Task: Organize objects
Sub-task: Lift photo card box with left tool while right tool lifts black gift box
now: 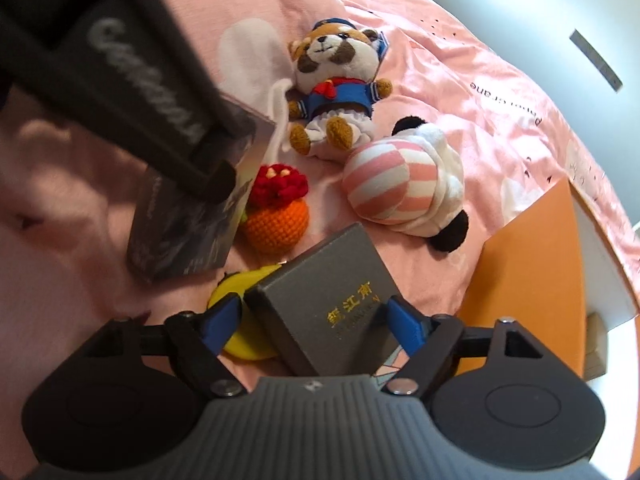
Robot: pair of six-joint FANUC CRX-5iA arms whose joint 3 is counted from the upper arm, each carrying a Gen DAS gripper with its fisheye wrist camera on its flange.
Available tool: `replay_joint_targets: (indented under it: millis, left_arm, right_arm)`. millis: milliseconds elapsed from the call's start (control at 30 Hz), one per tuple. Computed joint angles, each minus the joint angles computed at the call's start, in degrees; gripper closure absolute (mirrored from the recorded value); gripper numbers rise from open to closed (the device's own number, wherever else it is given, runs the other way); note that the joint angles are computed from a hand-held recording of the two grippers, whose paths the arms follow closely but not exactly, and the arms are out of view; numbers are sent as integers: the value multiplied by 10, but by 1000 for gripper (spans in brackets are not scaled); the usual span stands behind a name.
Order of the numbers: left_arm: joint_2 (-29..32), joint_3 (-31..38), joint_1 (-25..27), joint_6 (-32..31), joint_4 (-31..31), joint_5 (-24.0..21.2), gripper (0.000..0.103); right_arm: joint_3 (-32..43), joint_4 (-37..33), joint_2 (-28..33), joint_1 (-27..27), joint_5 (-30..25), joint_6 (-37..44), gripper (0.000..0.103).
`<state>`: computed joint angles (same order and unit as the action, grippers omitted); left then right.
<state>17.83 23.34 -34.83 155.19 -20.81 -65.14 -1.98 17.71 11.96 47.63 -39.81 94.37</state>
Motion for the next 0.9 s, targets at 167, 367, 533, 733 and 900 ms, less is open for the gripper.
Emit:
replay_joint_targets:
  millis: [167,367,533,733,900]
  left_arm:
    - [-5,-3,-3,6,-4,2,77]
    - [-11,3,-18,10,-26,-11,78]
    - [-11,16,-31,8,-35,-29,78]
    - [-5,35,-31,-35,11,-47,78]
    - [7,41,-30,-53,31,-59,78]
  right_arm:
    - [22,-30,5,-12,-14,-20,33]
    - [-25,16,-31,-11,30,-74,55]
    - [-20,1,-54,-23,25,-97,62]
    - [71,-188,-78,-53,-113,-20,62]
    - [150,-287,-54,-83,-241,-32,62]
